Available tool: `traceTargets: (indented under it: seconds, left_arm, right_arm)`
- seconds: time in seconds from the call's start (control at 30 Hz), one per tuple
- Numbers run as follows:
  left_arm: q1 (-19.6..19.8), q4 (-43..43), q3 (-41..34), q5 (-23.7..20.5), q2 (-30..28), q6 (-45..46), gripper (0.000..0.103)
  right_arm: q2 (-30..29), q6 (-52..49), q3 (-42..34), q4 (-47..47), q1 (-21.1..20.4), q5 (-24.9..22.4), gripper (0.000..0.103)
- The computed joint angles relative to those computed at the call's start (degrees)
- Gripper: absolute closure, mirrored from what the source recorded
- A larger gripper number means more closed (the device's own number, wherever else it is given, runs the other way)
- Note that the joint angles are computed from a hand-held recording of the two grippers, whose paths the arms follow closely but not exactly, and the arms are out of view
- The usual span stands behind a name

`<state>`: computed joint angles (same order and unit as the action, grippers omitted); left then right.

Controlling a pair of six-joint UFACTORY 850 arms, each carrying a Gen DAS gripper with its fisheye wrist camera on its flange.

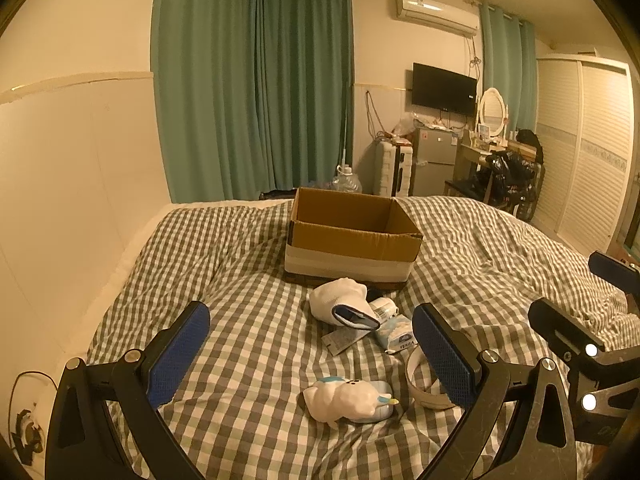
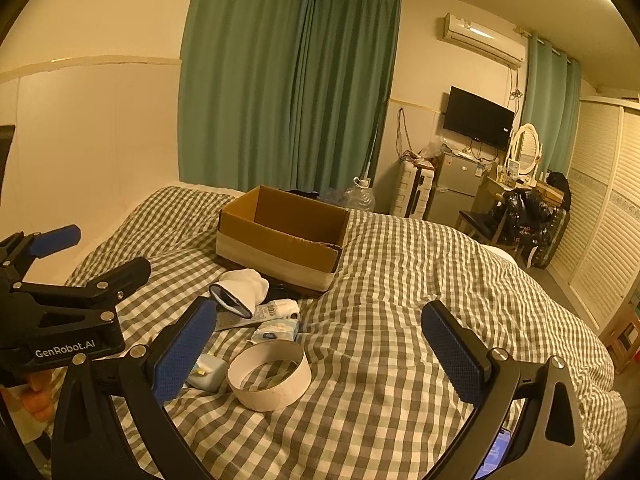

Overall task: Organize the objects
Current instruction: 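Grasp the white plush toy with the left tool while the right tool grasps the tape roll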

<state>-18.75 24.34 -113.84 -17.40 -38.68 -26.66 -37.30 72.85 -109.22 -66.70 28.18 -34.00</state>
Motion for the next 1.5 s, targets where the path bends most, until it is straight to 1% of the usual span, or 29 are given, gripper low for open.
traceTargets:
  seconds: [0.13, 0.27, 0.33, 0.5, 0.53, 0.6, 0.7, 0.77, 0.87, 0.93, 1.07, 1.1, 1.2, 1.23, 1.3, 1.33, 1.43, 1.5]
  left_arm:
    - [0.02, -0.65, 0.24, -0.54, -0.14, 1.03, 0.000]
    - [0.10, -0.14, -0.39, -2.30, -0.93, 1.14, 0.000]
    - [0.40, -1.45, -0.61, -2.90, -1.28, 2.11, 0.000]
    - [1.15, -4.76, -0.37, -3.62, -1.72, 4.53, 0.000]
    - [1.21, -4.95, -0.26, -3.76, -1.83, 4.69, 0.000]
    - [1.31, -5.58, -0.65, -4.60, -2.40, 5.23, 0.000]
    - [1.49, -6.91, -1.75, -6.22, -3.66, 6.41, 0.000]
    - [1.54, -8.63, -2.20, -6.84, -4.27, 8.34, 0.000]
    - [1.42, -10.54, -2.56, -7.58, -4.97, 10.73, 0.000]
    - [1.37, -12.50, -2.59, -8.11, -5.21, 12.95, 0.000]
    - [1.14, -14.90, -2.98, -8.76, -5.73, 16.01, 0.000]
    - [1.05, -14.96, -3.08, -8.86, -5.82, 16.30, 0.000]
    - [0.94, -15.74, -4.05, -9.49, -6.55, 17.60, 0.000]
    - [0.89, -15.96, -4.39, -9.90, -6.85, 17.85, 0.000]
    - [0.86, -16.94, -5.62, -11.09, -7.83, 18.98, 0.000]
    - [0.81, -17.42, -6.47, -11.96, -8.48, 19.56, 0.000]
    - [0.62, -18.81, -8.91, -14.10, -10.38, 21.38, 0.000]
    - [0.45, -19.61, -11.23, -15.96, -12.16, 22.71, 0.000]
  right_arm:
    - [0.35, -0.53, 0.50, 0.31, 0.03, 0.99, 0.000]
    - [0.51, -2.95, 0.85, 2.52, -0.14, 2.38, 0.000]
    - [0.95, -3.72, 1.55, 3.94, -0.51, 3.96, 0.000]
    - [0.39, -6.45, 1.17, 6.22, -0.56, 4.15, 0.000]
    - [0.03, -8.08, 0.89, 7.59, -0.67, 4.53, 0.000]
    - [-1.52, -16.79, -0.81, 14.96, -1.16, 5.17, 0.000]
    - [-3.90, -24.52, -3.24, 22.20, -1.57, 3.69, 0.000]
    - [-6.08, -31.22, -5.47, 28.92, -2.03, 2.81, 0.000]
    - [-8.24, -36.35, -7.27, 33.92, -2.40, 1.83, 0.001]
    - [-9.70, -39.47, -8.93, 37.15, -2.65, 0.82, 0.003]
    - [-12.06, -41.78, -11.74, 38.81, -2.77, -1.81, 0.006]
    - [-12.59, -42.22, -12.43, 39.40, -2.82, -2.22, 0.010]
    - [-13.74, -44.34, -13.76, 41.47, -3.09, -3.45, 0.030]
    - [-13.86, -44.59, -13.78, 41.67, -3.13, -3.52, 0.030]
    - [-12.31, -44.05, -11.40, 42.20, -3.49, -1.58, 0.031]
    - [-11.88, -43.68, -10.94, 42.14, -3.61, -1.35, 0.032]
    - [-9.97, -40.33, -8.47, 39.40, -3.89, -0.58, 0.038]
    - [-9.25, -39.53, -7.66, 38.86, -4.11, -0.07, 0.040]
